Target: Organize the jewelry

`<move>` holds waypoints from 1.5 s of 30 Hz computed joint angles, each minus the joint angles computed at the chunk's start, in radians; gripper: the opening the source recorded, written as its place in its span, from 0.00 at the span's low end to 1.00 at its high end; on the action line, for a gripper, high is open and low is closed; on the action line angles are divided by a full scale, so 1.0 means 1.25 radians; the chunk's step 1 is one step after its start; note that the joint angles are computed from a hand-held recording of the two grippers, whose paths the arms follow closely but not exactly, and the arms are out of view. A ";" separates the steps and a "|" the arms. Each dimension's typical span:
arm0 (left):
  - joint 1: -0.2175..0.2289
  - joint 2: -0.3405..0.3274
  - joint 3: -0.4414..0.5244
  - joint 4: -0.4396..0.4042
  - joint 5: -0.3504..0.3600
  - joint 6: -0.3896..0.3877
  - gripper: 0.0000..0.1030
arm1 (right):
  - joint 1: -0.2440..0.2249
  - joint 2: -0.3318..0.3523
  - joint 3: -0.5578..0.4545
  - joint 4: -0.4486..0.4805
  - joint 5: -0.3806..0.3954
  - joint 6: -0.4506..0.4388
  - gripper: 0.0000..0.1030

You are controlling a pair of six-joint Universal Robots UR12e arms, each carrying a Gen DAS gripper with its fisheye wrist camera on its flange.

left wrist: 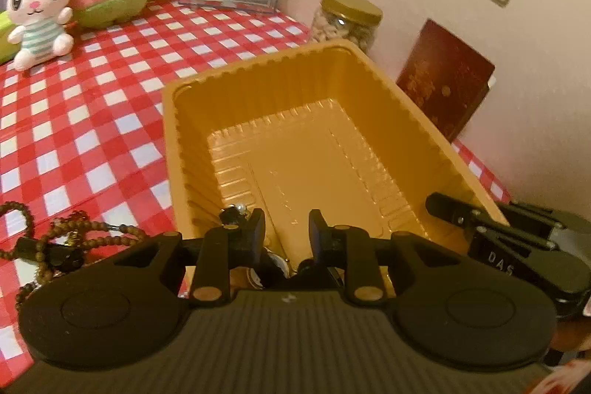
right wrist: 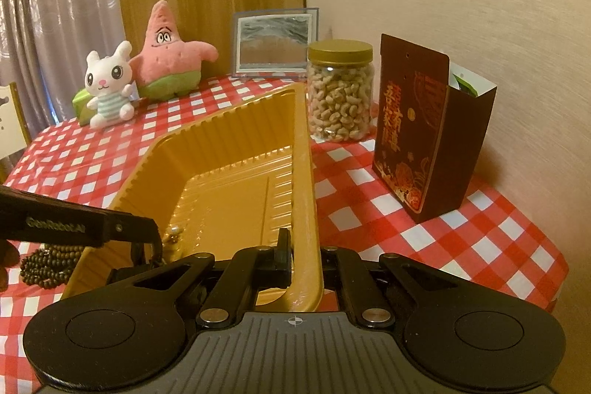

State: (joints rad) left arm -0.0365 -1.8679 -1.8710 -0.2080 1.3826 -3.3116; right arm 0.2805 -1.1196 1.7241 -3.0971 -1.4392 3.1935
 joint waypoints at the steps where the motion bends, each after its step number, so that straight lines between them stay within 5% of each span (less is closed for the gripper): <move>1: 0.002 0.003 -0.003 0.004 0.000 -0.004 0.22 | 0.000 0.000 0.000 0.000 0.000 0.000 0.05; 11: 0.030 0.071 -0.076 0.042 0.061 -0.023 0.25 | -0.001 0.002 -0.002 0.003 0.000 0.009 0.04; 21: 0.062 0.130 -0.158 -0.011 0.166 -0.008 0.25 | -0.004 -0.001 0.001 0.005 0.007 0.000 0.04; 30: 0.077 0.116 -0.160 0.006 0.188 0.006 0.25 | -0.004 -0.008 0.008 0.006 -0.004 -0.005 0.04; 45: 0.095 0.045 -0.104 0.000 0.145 -0.009 0.25 | -0.004 -0.022 0.023 0.009 -0.041 0.015 0.04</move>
